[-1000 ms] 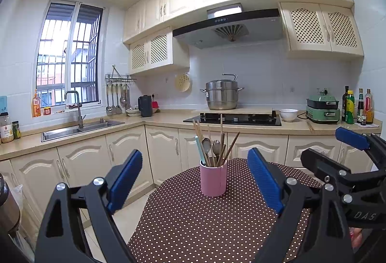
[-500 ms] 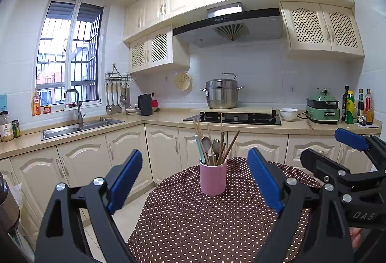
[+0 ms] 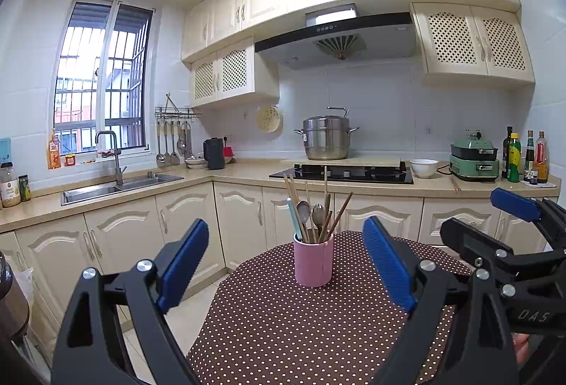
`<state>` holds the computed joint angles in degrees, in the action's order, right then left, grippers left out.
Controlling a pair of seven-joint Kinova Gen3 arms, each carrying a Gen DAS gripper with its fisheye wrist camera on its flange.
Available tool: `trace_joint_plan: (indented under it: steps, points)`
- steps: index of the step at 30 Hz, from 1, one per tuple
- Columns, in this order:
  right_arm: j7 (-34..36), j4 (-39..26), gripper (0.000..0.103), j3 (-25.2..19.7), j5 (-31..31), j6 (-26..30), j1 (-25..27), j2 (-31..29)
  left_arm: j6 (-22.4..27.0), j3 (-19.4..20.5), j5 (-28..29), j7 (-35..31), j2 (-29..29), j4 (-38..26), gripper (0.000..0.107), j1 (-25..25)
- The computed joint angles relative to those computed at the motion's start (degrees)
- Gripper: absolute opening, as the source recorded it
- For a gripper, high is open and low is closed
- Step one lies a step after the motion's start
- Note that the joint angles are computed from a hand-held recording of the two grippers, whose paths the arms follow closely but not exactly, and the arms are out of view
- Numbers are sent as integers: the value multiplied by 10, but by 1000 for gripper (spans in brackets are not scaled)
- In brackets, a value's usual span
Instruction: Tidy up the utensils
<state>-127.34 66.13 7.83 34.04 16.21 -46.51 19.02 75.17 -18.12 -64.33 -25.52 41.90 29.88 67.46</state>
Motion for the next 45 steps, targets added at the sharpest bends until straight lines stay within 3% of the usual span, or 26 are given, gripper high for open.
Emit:
trace_joint_plan:
  steps: [45]
  points:
    - [59, -20, 95, -23, -66, 7, 26, 14, 10, -8, 25, -17, 16, -31, 87, -9]
